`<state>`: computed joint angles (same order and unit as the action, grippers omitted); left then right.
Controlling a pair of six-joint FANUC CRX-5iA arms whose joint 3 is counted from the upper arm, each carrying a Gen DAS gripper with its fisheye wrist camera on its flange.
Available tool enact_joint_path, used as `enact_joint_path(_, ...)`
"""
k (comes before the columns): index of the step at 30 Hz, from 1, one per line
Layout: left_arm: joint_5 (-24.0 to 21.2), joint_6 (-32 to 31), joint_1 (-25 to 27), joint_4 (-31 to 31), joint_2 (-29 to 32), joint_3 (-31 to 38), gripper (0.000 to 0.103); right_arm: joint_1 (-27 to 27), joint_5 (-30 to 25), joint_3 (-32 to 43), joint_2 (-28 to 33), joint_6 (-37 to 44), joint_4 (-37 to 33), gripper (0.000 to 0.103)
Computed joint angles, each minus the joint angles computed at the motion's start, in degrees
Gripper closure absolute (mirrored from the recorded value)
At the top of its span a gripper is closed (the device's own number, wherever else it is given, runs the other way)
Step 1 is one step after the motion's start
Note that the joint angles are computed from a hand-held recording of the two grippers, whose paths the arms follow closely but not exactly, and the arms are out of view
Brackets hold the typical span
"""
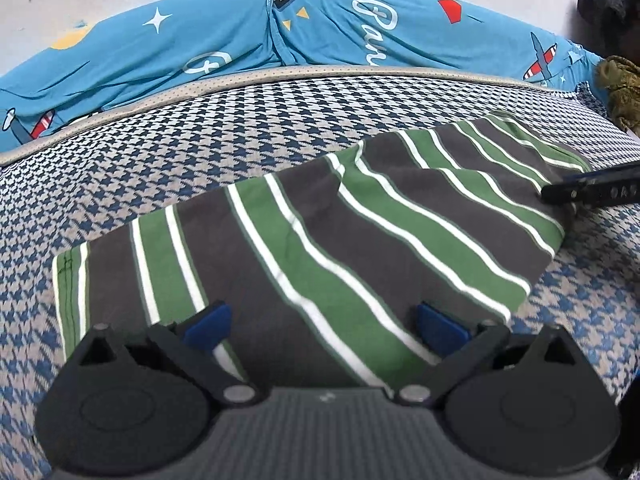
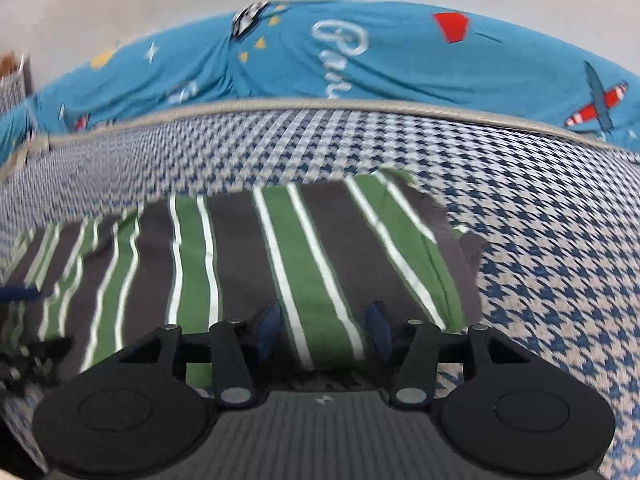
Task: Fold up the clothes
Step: 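Hold the shirt edge with the right gripper and lower it onto the bed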
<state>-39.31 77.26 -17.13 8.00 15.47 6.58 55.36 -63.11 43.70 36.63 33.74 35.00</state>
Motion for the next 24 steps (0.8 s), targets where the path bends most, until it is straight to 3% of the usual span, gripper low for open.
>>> enact_joint_path(5,0.45,-0.17,0.32,0.51,-2.04,-2.42,0.000,0.31,0.98,-8.27,-4.44,-12.36,5.81,0.053)
enact_joint_path(10,0.23,0.19,0.48,0.51,-3.87,-4.15,0.000,-1.08,0.80,-11.11,-5.80,-19.30,6.92,0.052)
enact_joint_path(18,2.22,0.07,2.78,6.64,-5.76,-7.53,0.000,-4.65,2.86,-5.74,-2.91,-19.44,2.95,0.046)
enact_joint_path(24,2.77,1.27,3.36,7.95,-5.46,-7.42,0.000,-5.43,0.57,-0.70,0.45,-15.05,1.75,0.038)
